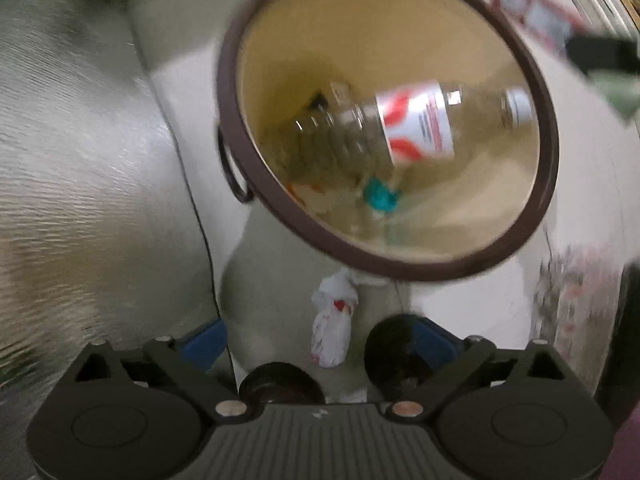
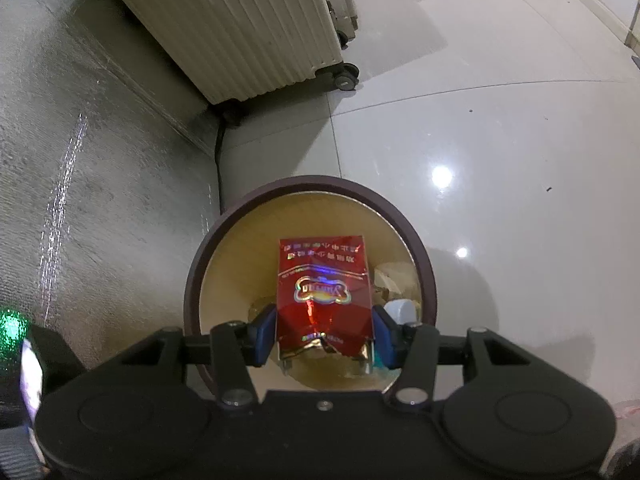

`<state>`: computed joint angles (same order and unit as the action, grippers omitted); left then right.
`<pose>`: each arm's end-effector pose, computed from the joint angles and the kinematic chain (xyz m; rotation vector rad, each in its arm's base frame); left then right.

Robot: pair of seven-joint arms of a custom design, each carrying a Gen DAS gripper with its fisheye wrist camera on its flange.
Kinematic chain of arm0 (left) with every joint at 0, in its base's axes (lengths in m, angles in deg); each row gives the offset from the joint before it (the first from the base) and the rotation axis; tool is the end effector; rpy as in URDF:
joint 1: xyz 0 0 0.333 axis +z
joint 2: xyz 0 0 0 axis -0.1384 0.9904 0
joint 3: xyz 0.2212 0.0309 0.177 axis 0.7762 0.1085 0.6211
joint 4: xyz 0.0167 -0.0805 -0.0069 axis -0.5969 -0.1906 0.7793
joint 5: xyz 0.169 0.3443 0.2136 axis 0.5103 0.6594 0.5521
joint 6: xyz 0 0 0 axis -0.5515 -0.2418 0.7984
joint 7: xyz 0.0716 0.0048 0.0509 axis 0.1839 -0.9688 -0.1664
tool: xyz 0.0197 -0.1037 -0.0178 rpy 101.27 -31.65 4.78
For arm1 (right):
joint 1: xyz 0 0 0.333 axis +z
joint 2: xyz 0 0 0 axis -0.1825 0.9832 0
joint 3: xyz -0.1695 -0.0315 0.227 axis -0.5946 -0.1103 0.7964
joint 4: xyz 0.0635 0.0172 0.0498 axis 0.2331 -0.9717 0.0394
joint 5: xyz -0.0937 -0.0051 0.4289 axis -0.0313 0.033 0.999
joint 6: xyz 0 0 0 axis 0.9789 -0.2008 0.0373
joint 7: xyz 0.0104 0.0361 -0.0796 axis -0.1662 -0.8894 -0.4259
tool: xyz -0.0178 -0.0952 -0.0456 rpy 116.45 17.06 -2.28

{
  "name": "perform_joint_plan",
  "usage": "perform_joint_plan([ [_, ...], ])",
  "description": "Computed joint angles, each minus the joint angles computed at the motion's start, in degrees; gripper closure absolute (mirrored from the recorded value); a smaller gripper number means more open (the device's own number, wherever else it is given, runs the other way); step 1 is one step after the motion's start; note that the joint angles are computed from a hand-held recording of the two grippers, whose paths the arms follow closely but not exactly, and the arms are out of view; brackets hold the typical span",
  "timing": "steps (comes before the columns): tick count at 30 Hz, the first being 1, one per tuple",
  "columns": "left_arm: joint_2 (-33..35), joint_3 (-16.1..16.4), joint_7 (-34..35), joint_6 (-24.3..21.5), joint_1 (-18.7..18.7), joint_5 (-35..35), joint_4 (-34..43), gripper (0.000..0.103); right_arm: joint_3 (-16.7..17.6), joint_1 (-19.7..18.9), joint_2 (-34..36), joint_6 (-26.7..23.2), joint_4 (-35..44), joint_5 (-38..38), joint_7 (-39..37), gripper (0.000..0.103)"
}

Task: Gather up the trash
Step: 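Lower both tools into the bin and open both grippers to drop bag and packet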

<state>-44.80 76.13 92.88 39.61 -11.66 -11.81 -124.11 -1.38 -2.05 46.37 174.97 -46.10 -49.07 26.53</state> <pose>0.6159 -0.1358 0.5377 1.9044 -2.2785 0.0410 0.6645 0.1433 0.6089 -1.9391 1.8634 0.0103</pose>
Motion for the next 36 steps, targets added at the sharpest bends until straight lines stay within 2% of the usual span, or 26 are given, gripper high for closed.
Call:
perform_joint_plan([
  [3, 0.86, -0.18, 4.69, -1.26, 0.20, -1.05, -1.90, 0.004, 0.04, -0.20, 0.60, 0.89, -0.26, 0.85, -0.34, 0.053],
  [5, 0.89, -0.42, 7.94, -0.34, -0.02, -0.81, -4.07, 0.004, 0.17, -0.25, 1.00, 1.51, -0.54, 1.22, -0.81, 0.053],
  [7, 0.43, -0.64, 11.16, 1.71, -0.30, -0.68, -6.86, 0.012, 0.30, -0.37, 0.50, 2.34, -1.83, 1.95, -1.81, 0.053],
  [8, 0.34, -0.72, 12.41, 2.71, -0.37, -1.19, -8.19, 0.022, 0.36, -0.44, 0.05, 2.82, -2.66, 2.45, -2.56, 0.053],
  [13, -1.79, -0.63, 9.77, 9.37, -0.50, -5.58, -16.47, 0.024, 0.48, -0.38, -0.10, 4.38, -3.92, 3.95, -5.91, 0.053],
  [18, -4.96, -1.24, 7.64, 17.70, -1.60, -4.83, -25.47, 0.024, 0.53, -0.29, 0.89, 4.96, -3.27, 3.80, -7.17, 0.053],
  [25, -8.01, -1.73, 4.41, 25.85, -2.59, -2.72, -34.21, 0.025, 0.80, -0.11, 1.49, 4.77, -3.15, 3.18, -8.29, 0.053],
  [34, -6.84, -1.81, 2.84, 28.66, -3.02, -1.86, -36.56, 0.043, 1.15, 0.17, 2.91, 3.92, -1.96, 2.82, -8.63, 0.053],
  [36, -5.72, -1.77, 3.26, 27.63, -3.02, -2.34, -35.65, 0.061, 1.08, 0.15, 3.06, 3.61, -1.81, 2.53, -8.27, 0.053],
])
